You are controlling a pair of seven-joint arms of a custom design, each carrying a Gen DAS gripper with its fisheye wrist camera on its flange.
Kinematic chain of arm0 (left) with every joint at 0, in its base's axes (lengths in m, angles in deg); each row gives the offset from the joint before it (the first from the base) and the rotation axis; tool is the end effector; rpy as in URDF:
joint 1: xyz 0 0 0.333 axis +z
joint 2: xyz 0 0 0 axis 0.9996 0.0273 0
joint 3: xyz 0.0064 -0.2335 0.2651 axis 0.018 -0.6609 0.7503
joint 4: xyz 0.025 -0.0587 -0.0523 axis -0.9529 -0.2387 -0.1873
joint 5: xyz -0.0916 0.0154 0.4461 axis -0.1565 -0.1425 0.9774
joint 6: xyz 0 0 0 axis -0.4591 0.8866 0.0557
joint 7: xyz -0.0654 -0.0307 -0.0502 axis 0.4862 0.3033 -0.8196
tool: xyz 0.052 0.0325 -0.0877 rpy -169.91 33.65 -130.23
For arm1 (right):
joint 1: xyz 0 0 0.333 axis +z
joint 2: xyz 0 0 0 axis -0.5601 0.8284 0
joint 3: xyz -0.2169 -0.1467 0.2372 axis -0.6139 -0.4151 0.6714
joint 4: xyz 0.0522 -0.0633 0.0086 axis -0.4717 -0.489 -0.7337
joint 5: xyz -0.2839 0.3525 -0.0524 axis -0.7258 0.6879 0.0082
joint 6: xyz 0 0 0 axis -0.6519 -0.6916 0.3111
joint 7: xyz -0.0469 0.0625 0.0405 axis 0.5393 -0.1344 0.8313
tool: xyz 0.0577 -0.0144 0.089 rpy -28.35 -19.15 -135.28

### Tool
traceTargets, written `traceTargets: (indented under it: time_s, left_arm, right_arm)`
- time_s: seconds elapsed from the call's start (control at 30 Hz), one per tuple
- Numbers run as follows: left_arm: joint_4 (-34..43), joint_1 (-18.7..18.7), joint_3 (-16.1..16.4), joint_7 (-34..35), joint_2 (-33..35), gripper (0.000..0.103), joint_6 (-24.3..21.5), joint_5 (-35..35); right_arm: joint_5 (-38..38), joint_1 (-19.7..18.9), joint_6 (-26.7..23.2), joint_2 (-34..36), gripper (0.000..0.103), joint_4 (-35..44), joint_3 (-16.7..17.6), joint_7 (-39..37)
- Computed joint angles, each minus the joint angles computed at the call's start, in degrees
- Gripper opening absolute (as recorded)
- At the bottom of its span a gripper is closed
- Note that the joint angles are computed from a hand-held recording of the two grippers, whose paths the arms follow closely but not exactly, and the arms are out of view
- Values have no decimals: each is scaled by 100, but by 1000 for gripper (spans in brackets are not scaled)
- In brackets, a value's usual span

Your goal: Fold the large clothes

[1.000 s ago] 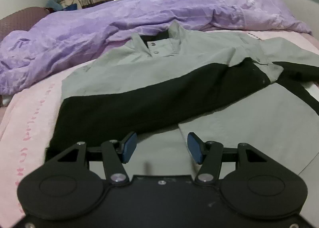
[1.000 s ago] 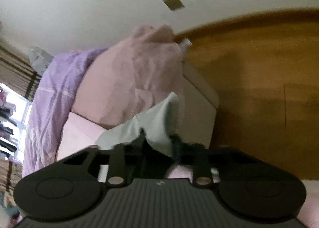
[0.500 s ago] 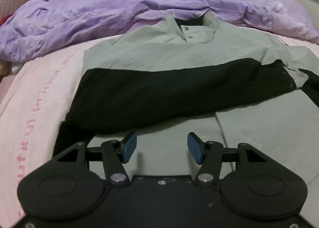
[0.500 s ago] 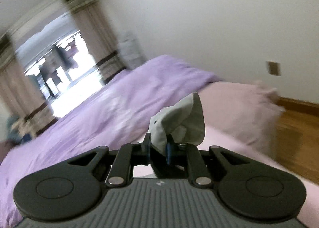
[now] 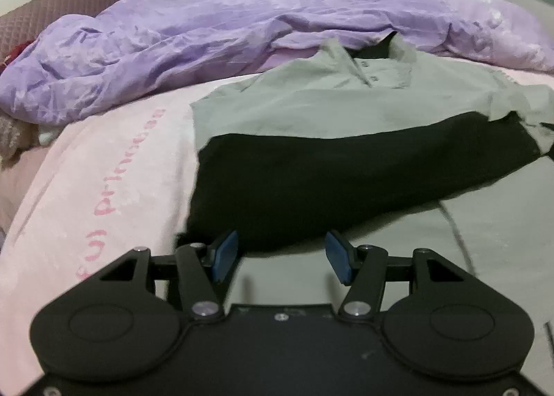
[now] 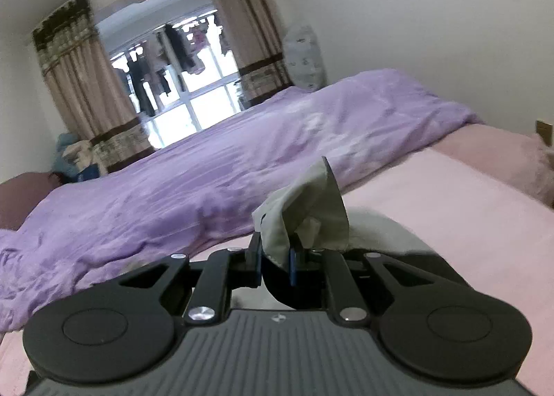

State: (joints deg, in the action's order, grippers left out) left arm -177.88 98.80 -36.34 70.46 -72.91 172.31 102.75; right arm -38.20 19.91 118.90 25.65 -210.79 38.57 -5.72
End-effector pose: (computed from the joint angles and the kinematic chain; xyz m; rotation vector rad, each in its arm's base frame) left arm 0.4633 -0.1010 0.5355 -1.8776 1.5230 -0.4568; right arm 0.5626 0.0120 0.5989 -1.1903 1.5924 -0.4034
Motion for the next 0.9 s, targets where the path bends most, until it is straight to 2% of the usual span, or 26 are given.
traceTargets:
  time_s: [0.03, 0.07, 0.17, 0.3, 0.33, 0.37, 0.4, 0.43, 0.5, 0.6, 0.7, 0.9]
  left_arm:
    - [-12, 15, 49, 26, 18, 58, 17, -6]
    - [-7, 4, 121, 75, 50, 58, -1, -65]
    - [-161, -18, 338, 294, -34, 58, 116, -220]
    - [-292, 221, 331, 393, -204, 58, 85, -176]
    - [-334, 276, 341, 393, -257, 58, 98, -183]
    - [-377, 298, 373, 413, -301, 58, 124, -227]
    - [-419, 297, 425, 448, -339, 58, 149, -310]
    - [-459, 287, 487, 506, -369, 58, 167, -409]
    - [-498, 299, 550, 610, -398, 58, 193, -571]
    - [-549, 372, 532, 698, -455, 58, 258, -700]
    - [-596, 390, 573, 804, -487, 58, 321, -874]
    - [-605, 542, 475, 868, -410, 58, 439, -1006]
  right_arm:
    - [-18, -170, -12, 47, 14, -20, 275, 148]
    - [-3, -190, -80, 57, 13, -9, 386, 207]
    - [181, 230, 34, -42, 13, -31, 400, 104]
    - [99, 348, 142, 13, 13, -47, 742, 366]
    - [58, 476, 97, -1, 13, -15, 743, 392]
    - [80, 789, 73, 0, 13, 61, 544, 295]
    - [66, 916, 57, -15, 13, 91, 514, 264]
    - [108, 847, 9, 25, 14, 126, 679, 215]
    - [-179, 390, -33, 84, 14, 105, 1239, 559]
    - [-41, 612, -14, 110, 14, 194, 1352, 384]
    - [-161, 400, 16, 240, 14, 247, 1814, 432]
    - [371, 1082, -128, 325, 14, 451, 1674, 31]
